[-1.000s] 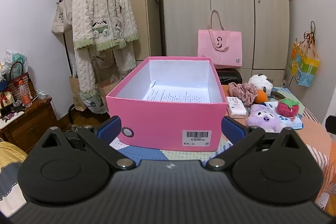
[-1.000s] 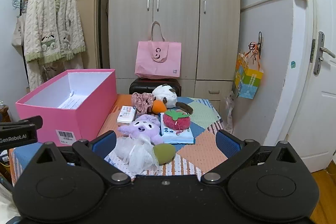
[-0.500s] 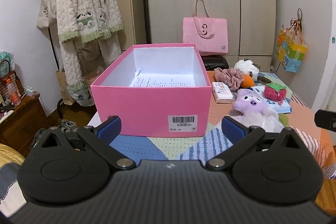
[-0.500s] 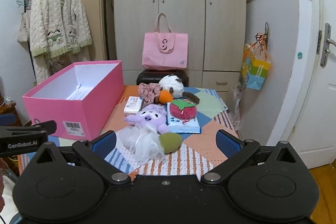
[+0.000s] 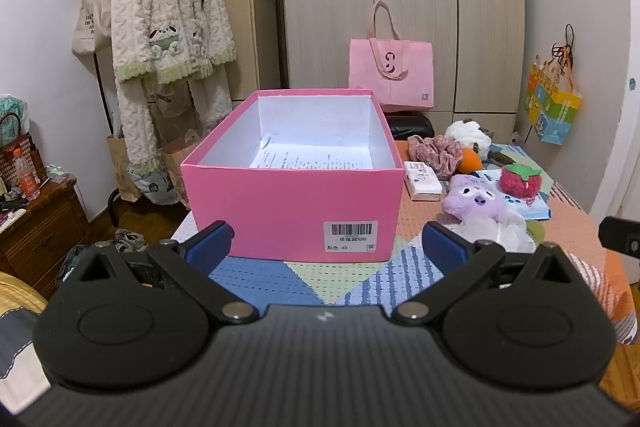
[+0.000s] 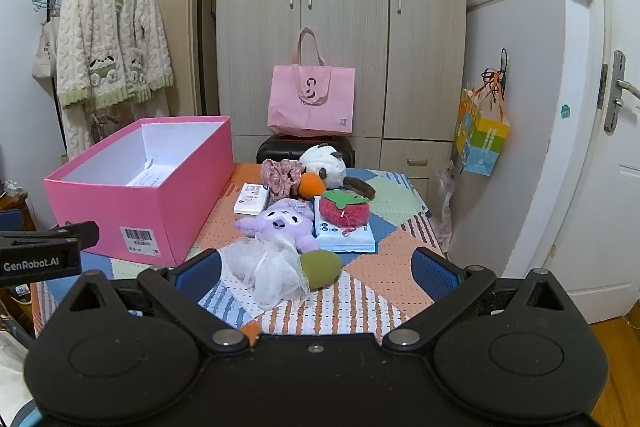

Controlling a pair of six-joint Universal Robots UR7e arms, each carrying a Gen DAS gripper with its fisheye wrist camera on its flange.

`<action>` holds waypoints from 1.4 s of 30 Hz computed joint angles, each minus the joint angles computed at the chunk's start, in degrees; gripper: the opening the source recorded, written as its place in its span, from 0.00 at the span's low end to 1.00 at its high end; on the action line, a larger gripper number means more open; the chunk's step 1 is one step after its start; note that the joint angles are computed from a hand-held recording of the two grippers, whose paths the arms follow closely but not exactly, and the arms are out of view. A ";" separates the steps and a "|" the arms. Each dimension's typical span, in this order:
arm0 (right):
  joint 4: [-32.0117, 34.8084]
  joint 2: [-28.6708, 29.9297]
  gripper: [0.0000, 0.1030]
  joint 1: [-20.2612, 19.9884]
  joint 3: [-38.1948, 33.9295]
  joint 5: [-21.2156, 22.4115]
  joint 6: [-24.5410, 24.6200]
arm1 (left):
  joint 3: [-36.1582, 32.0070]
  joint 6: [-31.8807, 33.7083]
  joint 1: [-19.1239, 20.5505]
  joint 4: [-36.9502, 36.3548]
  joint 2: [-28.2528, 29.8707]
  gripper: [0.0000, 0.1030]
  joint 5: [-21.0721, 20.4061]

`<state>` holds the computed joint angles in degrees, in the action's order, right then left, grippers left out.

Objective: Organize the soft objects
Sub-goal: 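Move both tools toward the plush toys on the table, then lower the left tool onto the white mesh bath puff and close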

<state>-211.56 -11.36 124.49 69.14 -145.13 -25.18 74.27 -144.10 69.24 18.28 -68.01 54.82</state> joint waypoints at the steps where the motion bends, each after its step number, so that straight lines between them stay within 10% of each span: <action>1: -0.02 -0.01 1.00 -0.01 -0.01 -0.04 0.06 | 0.05 -0.13 0.01 0.12 -0.09 1.00 0.06; 27: 0.75 -0.51 1.00 -0.54 1.85 0.42 0.03 | -4.24 -5.43 0.67 10.49 3.34 1.00 1.58; 42: -7.98 -2.09 1.00 -2.86 5.80 8.00 -4.98 | -6.72 -5.74 0.72 11.74 6.29 1.00 2.03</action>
<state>-219.54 -13.45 121.63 74.94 -137.13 -30.16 67.55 -149.85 69.96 30.02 -61.72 56.86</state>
